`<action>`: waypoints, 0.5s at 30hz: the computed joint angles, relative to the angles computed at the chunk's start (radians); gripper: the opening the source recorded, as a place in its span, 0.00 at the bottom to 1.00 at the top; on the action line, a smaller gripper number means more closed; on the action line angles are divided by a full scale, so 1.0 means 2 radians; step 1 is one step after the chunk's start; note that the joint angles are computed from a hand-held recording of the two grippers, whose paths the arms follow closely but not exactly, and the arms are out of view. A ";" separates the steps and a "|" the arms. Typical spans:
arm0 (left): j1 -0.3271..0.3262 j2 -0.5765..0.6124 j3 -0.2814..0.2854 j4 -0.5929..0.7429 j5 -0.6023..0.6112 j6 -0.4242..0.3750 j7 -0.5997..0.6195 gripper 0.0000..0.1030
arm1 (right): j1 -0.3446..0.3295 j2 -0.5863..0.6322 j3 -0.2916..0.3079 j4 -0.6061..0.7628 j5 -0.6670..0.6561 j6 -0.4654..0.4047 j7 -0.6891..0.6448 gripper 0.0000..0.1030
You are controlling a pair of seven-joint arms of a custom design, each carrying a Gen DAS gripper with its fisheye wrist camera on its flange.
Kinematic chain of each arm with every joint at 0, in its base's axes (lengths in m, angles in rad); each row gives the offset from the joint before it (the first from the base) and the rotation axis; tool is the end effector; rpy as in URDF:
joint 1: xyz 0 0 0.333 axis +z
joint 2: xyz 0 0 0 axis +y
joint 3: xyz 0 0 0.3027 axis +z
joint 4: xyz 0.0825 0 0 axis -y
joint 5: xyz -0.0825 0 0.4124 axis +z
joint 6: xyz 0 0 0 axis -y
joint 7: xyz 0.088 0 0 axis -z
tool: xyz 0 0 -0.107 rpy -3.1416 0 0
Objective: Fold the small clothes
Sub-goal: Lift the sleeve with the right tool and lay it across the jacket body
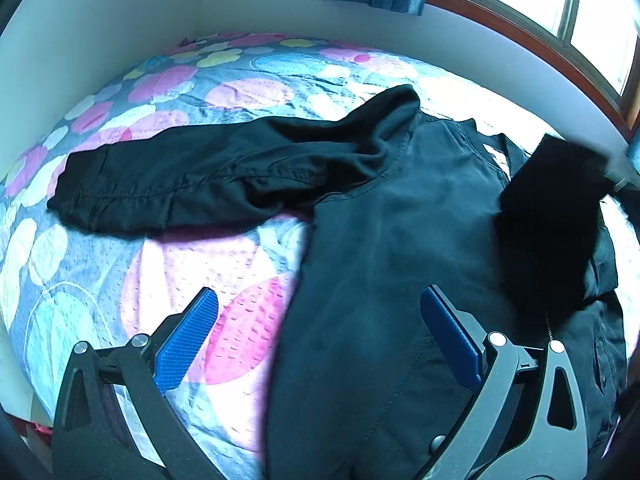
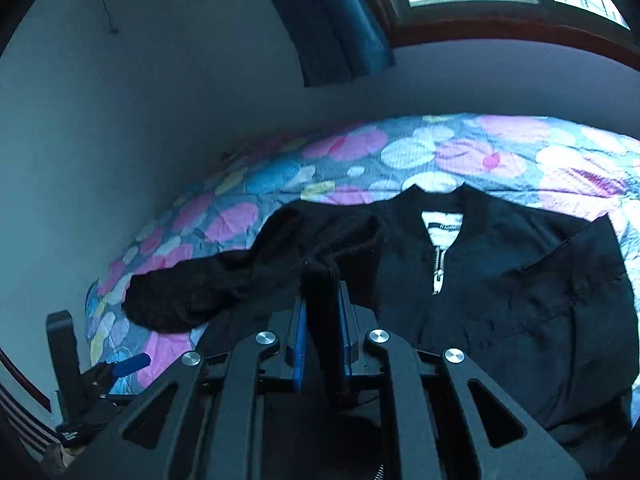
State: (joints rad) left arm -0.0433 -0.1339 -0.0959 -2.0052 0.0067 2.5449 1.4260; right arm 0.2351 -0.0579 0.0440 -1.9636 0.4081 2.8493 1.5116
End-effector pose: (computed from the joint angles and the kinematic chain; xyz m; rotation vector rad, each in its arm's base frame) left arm 0.5892 -0.0852 0.5716 -1.8585 1.8626 -0.7215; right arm 0.6001 0.1505 0.5867 -1.5630 1.5518 -0.4229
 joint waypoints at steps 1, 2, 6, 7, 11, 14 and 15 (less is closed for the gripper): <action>0.000 0.000 0.001 0.000 -0.002 0.000 0.001 0.98 | 0.001 0.008 0.001 0.003 -0.003 -0.004 0.001 0.13; 0.000 0.001 0.001 0.001 -0.005 0.000 0.002 0.98 | 0.002 0.015 0.003 0.006 -0.007 -0.008 0.003 0.13; -0.001 0.001 0.002 -0.001 -0.014 0.001 0.007 0.98 | 0.010 0.034 0.009 0.014 -0.006 -0.015 -0.009 0.13; -0.001 0.002 0.002 -0.001 -0.014 0.000 0.007 0.98 | 0.012 0.039 0.011 0.020 -0.005 -0.025 -0.014 0.14; 0.000 0.006 0.001 0.002 -0.017 -0.004 0.005 0.98 | 0.013 0.064 0.016 0.044 0.026 -0.070 -0.044 0.19; 0.001 0.007 0.001 0.003 -0.020 -0.006 0.005 0.98 | 0.009 0.078 0.019 0.057 0.069 -0.107 -0.063 0.28; 0.001 0.007 0.001 0.003 -0.021 -0.006 0.006 0.98 | 0.004 0.085 0.021 0.066 0.099 -0.130 -0.079 0.36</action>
State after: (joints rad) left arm -0.0419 -0.1194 -0.0940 -1.9989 -0.0358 2.5326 1.4373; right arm 0.2428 0.1125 0.0854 -1.8325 0.6052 2.5890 1.3528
